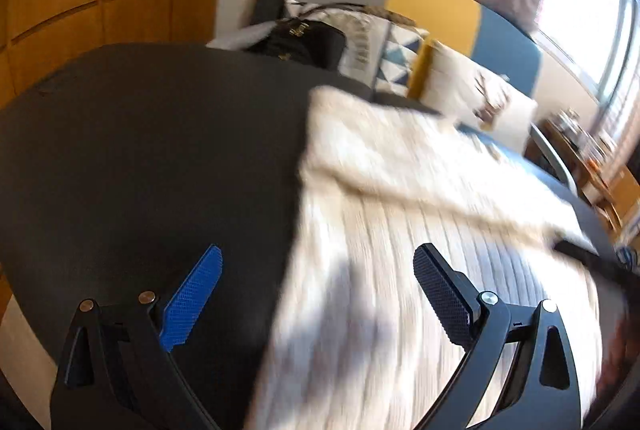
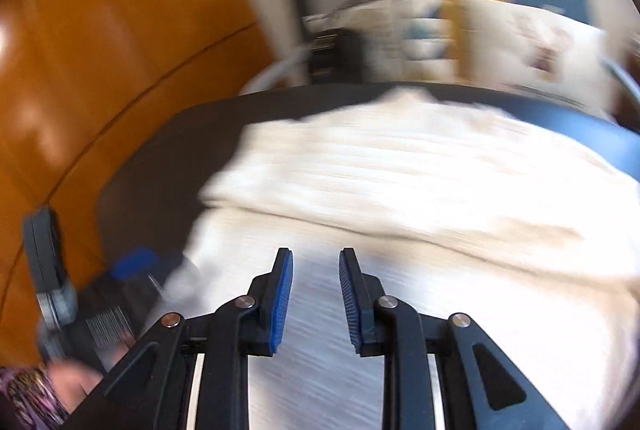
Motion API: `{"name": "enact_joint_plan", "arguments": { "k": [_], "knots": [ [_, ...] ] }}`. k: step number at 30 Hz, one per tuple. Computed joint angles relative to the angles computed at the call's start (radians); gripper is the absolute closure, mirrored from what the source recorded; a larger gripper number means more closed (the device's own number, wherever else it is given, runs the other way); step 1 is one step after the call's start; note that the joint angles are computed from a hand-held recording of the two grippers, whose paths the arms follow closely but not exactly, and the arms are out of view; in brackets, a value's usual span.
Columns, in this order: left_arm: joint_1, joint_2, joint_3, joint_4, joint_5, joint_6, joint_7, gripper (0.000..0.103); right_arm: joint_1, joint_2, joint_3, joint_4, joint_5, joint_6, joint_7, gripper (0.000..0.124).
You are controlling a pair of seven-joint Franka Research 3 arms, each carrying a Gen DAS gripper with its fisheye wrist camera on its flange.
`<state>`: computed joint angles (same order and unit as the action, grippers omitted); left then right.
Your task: Fold clothes
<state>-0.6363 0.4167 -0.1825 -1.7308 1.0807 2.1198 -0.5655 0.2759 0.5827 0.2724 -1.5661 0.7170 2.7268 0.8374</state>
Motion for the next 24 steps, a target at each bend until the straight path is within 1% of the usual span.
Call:
{"name": "enact_joint_plan", "arguments": {
  "k": [2,4,6,7,8,10,11,13,14,15,16,17,18,19,21,23,24],
  "knots": [
    [0.017,0.036,0.012,0.059,-0.014,-0.012,0.051,0.005,0.006,-0.045,-0.068,-0.074,-0.025,0.072,0.076,0.102],
    [0.026,0.094,0.021,0.146,-0.044,-0.035,0.143,0.005,-0.001,-0.044,-0.135,-0.085,-0.062,0.102,0.188,0.104],
    [0.023,0.162,0.033,0.247,-0.086,-0.079,0.248,0.005,-0.068,-0.013,-0.135,-0.054,-0.029,0.089,0.268,0.104],
    [0.023,0.2,0.04,0.302,-0.115,-0.1,0.303,0.005,-0.12,-0.001,-0.103,-0.043,0.02,0.079,0.28,0.104],
    [0.021,0.228,0.047,0.342,-0.141,-0.114,0.343,0.005,-0.156,0.014,-0.086,-0.028,0.061,0.066,0.298,0.104],
    [0.02,0.27,0.055,0.401,-0.198,-0.129,0.409,0.005,-0.153,0.05,-0.099,0.019,0.05,0.057,0.375,0.105],
    [0.018,0.288,0.061,0.428,-0.224,-0.137,0.435,0.005,-0.142,0.068,-0.104,0.044,0.031,0.056,0.403,0.107],
    [0.013,0.292,0.078,0.433,-0.246,-0.122,0.443,0.004,-0.166,0.096,-0.084,0.082,0.023,0.048,0.386,0.108],
    [0.016,0.29,0.082,0.425,-0.257,-0.106,0.444,0.004,-0.146,0.114,-0.101,0.109,-0.01,0.037,0.415,0.109],
    [0.02,0.284,0.087,0.41,-0.266,-0.086,0.437,0.001,-0.128,0.132,-0.117,0.136,-0.043,0.026,0.444,0.11],
    [0.025,0.276,0.09,0.392,-0.273,-0.063,0.426,0.0,-0.116,0.151,-0.129,0.162,-0.073,0.014,0.469,0.112],
    [0.031,0.269,0.093,0.373,-0.279,-0.041,0.415,0.0,-0.119,0.16,-0.13,0.173,-0.088,0.009,0.479,0.114],
    [0.027,0.274,0.096,0.381,-0.282,-0.051,0.422,0.0,-0.115,0.15,-0.139,0.157,-0.104,0.023,0.495,0.118],
    [0.017,0.288,0.099,0.404,-0.283,-0.078,0.439,0.0,-0.107,0.145,-0.151,0.146,-0.123,0.037,0.516,0.12],
    [-0.002,0.319,0.106,0.457,-0.284,-0.132,0.468,0.0,-0.077,0.167,-0.192,0.166,-0.178,0.068,0.583,0.122],
    [-0.018,0.344,0.115,0.5,-0.284,-0.174,0.489,0.0,-0.091,0.157,-0.179,0.129,-0.202,0.099,0.578,0.124],
    [-0.018,0.343,0.117,0.498,-0.285,-0.169,0.487,0.001,-0.104,0.146,-0.165,0.11,-0.205,0.106,0.567,0.124]
  ]
}}
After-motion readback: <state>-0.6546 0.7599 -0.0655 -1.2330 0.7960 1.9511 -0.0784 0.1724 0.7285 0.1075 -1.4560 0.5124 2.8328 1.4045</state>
